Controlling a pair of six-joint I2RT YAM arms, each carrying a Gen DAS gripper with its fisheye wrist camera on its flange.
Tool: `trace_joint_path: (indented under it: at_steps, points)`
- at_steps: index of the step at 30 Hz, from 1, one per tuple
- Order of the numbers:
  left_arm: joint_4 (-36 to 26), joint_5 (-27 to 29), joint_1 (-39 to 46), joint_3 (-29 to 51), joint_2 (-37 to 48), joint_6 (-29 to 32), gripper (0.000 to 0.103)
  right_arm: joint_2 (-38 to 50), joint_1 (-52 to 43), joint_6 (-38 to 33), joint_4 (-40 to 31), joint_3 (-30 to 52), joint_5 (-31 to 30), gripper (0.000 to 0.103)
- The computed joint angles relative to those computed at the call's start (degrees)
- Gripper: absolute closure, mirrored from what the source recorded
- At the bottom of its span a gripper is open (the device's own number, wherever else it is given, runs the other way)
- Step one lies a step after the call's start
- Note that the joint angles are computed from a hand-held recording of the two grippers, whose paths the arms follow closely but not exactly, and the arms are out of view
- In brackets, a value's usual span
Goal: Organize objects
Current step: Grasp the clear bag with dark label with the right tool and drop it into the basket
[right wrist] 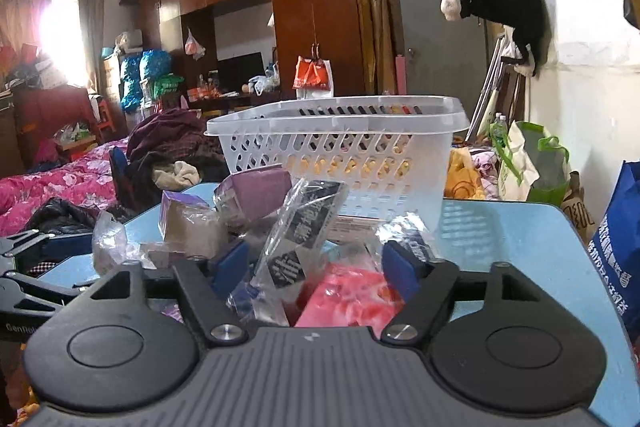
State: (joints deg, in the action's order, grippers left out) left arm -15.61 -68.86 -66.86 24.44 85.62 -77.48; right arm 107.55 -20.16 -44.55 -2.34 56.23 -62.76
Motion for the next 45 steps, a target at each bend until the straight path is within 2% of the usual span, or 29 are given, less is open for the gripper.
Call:
trace_joint_path:
  at_steps: [3, 4, 6, 7, 9, 13, 19, 23, 25, 27, 31, 32, 34, 37, 41, 43, 45]
  points:
    - [3.7, 0.3, 0.3, -1.2, -0.3, 2.9, 0.006, -0.4, 0.7, -0.9, -0.5, -0.3, 1.2, 0.037]
    - [4.4, 0.1, 0.4, -1.3, -0.1, 3.6, 0.01, -0.6, 0.9, -1.2, -0.5, -0.5, 1.6, 0.039]
    - [5.0, 0.0, 0.4, -1.2, 0.5, 4.1, 0.02, -1.0, 1.4, -1.2, 0.6, -1.5, 2.3, 0.05]
    - [6.0, -0.2, 0.3, -1.7, 0.3, 4.8, 0.028, -1.6, 1.7, -0.6, 2.2, -2.3, 2.8, 0.054]
    - [7.0, -0.6, 0.2, -2.3, -0.2, 5.1, 0.028, -2.3, 1.9, -0.1, 4.5, -3.5, 3.0, 0.063]
    - [6.3, -3.0, -1.4, -3.1, -0.1, 1.9, 0.028, -2.9, 1.0, 2.0, 7.3, -4.3, 0.6, 0.064]
    - [8.0, -5.1, -2.5, -4.5, -1.9, 3.2, 0.028, -3.3, -0.1, 5.0, 10.2, -4.1, -1.4, 0.066]
    - [13.2, -6.6, -3.0, -6.8, -3.4, 7.6, 0.028, -2.5, -1.5, 7.0, 10.6, -2.5, -2.4, 0.066]
    - [18.0, -7.0, -3.3, -8.9, -5.2, 11.6, 0.028, -2.3, -2.2, 8.0, 11.2, -2.1, -2.9, 0.066]
    - [20.0, -7.6, -3.3, -10.1, -8.0, 15.3, 0.028, -2.2, -2.8, 9.2, 12.1, -1.8, -3.4, 0.066]
    - [29.1, -6.4, -0.5, -13.0, -18.1, 32.3, 0.028, -3.0, -2.2, 11.5, 13.5, -1.1, -3.1, 0.066]
    - [32.2, -5.0, 1.5, -13.3, -20.6, 38.1, 0.028, -3.3, -1.7, 12.0, 13.3, -0.5, -2.7, 0.066]
    - [35.8, 1.4, 7.6, -12.8, -25.9, 47.7, 0.028, -4.0, -0.5, 13.9, 14.6, 0.3, -1.8, 0.066]
    - [34.7, 13.7, 19.1, -6.9, -27.4, 56.5, 0.028, -5.0, 3.0, 17.7, 18.8, 1.9, 2.6, 0.066]
    - [29.6, 27.5, 33.7, 5.6, -18.4, 59.1, 0.028, -2.5, 9.4, 20.8, 17.5, 9.4, 11.4, 0.066]
    - [26.9, 32.1, 38.9, 11.6, -12.7, 58.7, 0.028, -0.7, 12.2, 21.4, 15.3, 13.2, 17.2, 0.066]
    - [24.4, 34.6, 42.3, 16.7, -7.7, 57.9, 0.028, 1.8, 14.1, 21.4, 11.2, 17.8, 20.0, 0.067]
